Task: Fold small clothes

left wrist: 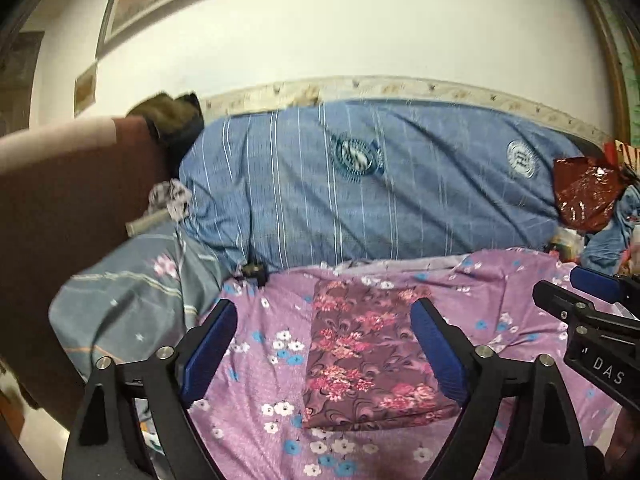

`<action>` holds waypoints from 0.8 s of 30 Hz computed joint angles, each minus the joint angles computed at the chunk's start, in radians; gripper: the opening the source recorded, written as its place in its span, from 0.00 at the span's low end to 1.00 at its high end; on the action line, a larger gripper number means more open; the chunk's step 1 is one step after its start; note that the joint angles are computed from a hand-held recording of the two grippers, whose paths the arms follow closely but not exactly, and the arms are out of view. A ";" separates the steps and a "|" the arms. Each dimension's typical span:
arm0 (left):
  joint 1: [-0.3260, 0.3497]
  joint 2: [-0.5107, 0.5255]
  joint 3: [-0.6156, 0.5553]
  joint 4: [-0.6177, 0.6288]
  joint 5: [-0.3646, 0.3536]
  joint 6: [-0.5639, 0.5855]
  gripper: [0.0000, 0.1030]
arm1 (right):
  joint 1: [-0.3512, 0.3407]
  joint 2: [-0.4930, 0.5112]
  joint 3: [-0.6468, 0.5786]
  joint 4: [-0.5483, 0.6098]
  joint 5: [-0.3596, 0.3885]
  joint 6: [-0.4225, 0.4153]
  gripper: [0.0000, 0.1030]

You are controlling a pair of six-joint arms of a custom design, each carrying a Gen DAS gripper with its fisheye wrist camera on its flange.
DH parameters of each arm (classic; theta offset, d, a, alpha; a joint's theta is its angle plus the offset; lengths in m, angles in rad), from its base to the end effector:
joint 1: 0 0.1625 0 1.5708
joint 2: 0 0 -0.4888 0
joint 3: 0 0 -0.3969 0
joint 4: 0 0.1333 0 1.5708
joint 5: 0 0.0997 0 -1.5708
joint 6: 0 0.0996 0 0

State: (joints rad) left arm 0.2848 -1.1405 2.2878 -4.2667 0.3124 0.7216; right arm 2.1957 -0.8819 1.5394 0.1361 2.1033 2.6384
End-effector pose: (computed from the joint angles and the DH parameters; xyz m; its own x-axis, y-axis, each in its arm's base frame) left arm -0.2609 -0.3140 0.3453 -0.6066 -0.4180 -0.6763 0.5621 0.3761 -0.7366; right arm 0.4263 -0.4495 0.1662 -0.5935 -0.4674 0.6552 -0.8027 0.4027 -0.4398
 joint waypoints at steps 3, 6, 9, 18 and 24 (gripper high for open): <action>-0.064 -0.006 0.014 0.032 0.044 -0.026 0.93 | 0.019 -0.044 0.036 -0.016 -0.002 0.006 0.53; -0.124 -0.007 0.035 0.091 0.099 -0.099 0.96 | 0.035 -0.076 0.062 -0.029 0.000 0.006 0.54; -0.165 -0.010 0.041 0.115 0.130 -0.124 0.97 | 0.049 -0.103 0.081 -0.042 0.004 0.001 0.55; -0.222 -0.031 0.034 0.132 0.179 -0.132 0.98 | 0.077 -0.151 0.118 -0.082 0.021 -0.016 0.57; -0.227 -0.058 0.043 0.176 0.189 -0.166 0.99 | 0.087 -0.160 0.126 -0.095 0.019 -0.027 0.57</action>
State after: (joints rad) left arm 0.0583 -1.1981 2.3311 -4.0910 0.5010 0.5556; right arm 2.2826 -1.0418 1.6656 0.0413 2.1223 2.6114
